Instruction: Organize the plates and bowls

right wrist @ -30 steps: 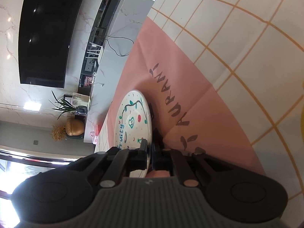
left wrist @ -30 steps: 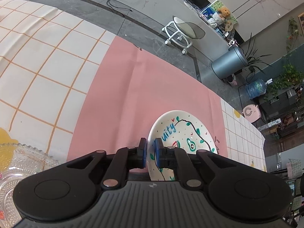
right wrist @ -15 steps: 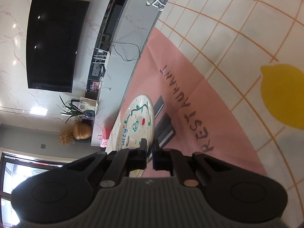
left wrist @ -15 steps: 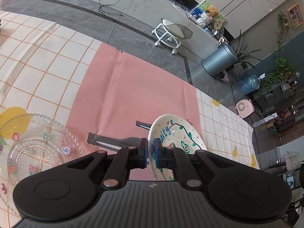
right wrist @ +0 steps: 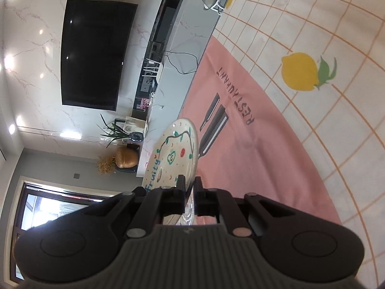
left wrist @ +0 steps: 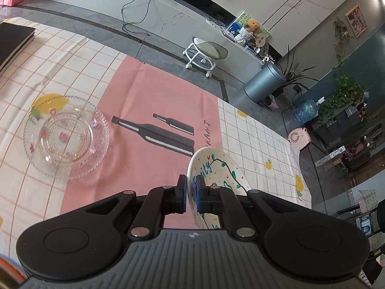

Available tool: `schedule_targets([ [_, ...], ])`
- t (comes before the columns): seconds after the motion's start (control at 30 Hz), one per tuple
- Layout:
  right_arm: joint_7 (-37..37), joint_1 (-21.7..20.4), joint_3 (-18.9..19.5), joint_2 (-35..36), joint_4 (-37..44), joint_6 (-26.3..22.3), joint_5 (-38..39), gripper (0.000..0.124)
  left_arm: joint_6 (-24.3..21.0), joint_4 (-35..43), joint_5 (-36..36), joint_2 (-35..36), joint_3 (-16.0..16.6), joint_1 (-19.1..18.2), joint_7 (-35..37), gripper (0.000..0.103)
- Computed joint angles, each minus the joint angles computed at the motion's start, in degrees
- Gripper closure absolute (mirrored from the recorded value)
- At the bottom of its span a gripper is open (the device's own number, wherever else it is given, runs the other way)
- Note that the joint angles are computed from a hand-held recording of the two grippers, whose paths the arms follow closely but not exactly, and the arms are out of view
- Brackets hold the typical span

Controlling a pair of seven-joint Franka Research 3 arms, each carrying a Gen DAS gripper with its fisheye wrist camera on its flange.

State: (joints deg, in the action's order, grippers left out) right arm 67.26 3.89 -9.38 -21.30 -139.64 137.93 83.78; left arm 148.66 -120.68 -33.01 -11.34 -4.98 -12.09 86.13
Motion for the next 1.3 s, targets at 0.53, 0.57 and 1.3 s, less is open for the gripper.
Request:
schedule_targets([
  [0.53,14.14,-2.47,-1.01,-15.08,-10.11,-6.03,-25.42,0.119,9.15,-25.32,3.41,-19.05,2.31,-7.96,-13.93,0.096],
  [0.57,14.22,-2.32,-1.0,-15.1,-10.33,-6.28,-26.14,0.119,9.35,-26.63,4.02,-20.0,2.39,-8.26,-15.12,0.095],
  [1.3,17.89,-0.79,3.04,-13.15,-8.5,-5.98,-42.9,0.114,10.23,-32.91,15.98,-23.85,3.26,-10.98,-24.89,0.093],
])
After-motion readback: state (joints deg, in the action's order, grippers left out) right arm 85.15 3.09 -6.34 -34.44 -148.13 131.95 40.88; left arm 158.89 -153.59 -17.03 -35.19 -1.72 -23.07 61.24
